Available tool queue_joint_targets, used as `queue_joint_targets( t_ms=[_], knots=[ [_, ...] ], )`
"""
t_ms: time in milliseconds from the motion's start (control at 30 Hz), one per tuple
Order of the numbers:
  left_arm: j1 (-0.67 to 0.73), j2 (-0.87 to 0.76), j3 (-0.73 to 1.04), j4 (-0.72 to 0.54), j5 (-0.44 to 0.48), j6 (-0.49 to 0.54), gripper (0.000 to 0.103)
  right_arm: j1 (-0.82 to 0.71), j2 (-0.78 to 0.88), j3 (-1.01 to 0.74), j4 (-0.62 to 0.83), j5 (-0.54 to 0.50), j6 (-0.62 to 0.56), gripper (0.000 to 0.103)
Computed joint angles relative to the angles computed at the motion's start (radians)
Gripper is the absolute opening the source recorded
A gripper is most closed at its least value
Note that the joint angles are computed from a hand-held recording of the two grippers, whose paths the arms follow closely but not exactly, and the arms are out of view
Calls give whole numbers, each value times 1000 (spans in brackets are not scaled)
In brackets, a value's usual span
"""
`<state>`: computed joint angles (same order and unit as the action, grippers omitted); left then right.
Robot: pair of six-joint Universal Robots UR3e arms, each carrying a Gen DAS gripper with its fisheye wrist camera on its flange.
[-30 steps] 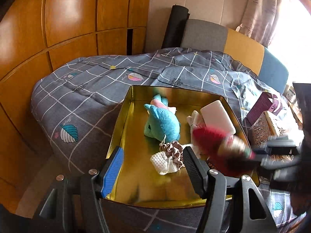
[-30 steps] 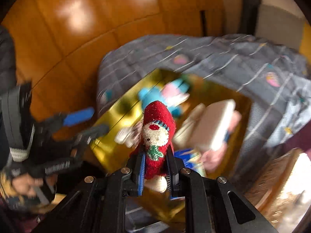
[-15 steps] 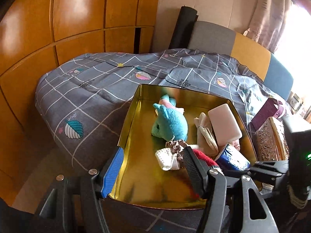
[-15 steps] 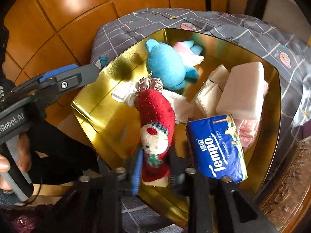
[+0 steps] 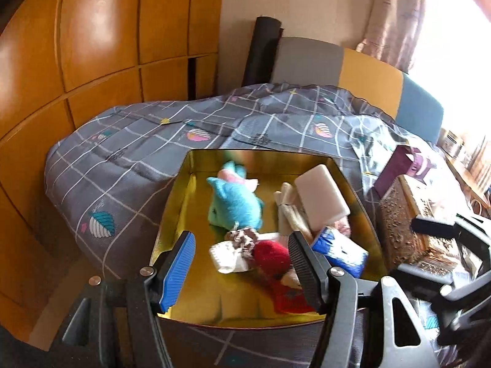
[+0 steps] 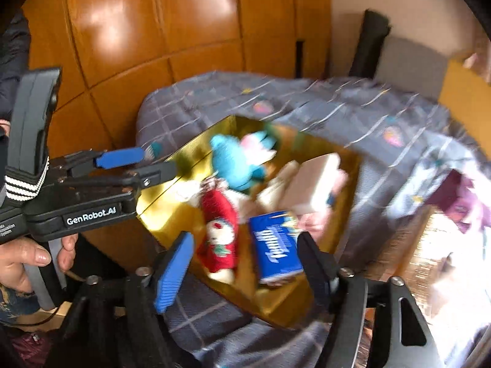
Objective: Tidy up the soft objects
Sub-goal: 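Open the left tool over the tray while the right tool carries the Santa plush in, then move both open tools back toward the grey glove and wipes pack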
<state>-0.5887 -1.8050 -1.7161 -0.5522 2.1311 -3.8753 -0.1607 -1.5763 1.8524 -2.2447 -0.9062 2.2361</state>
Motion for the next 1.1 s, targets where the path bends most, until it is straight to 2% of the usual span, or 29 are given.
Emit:
queue_joint_targets(
  t_ms=[167, 333, 600, 867, 1100],
  knots=[
    [-40, -45, 81, -29, 22, 34, 64, -103, -72, 40, -41, 35, 12, 81],
    [-70, -91, 163, -55, 22, 69, 64, -272, -137, 55, -1, 97, -26, 85],
    [-117, -176, 316, -104, 30, 122, 64, -538, -78, -13, 22, 110, -20, 85],
    [-154, -287, 531, -163, 27, 207, 64, -700, 146, -166, -161, 3, 170, 88],
    [-183, -460, 868, -254, -20, 318, 64, -808, 438, -419, -258, -95, 408, 89]
  ],
)
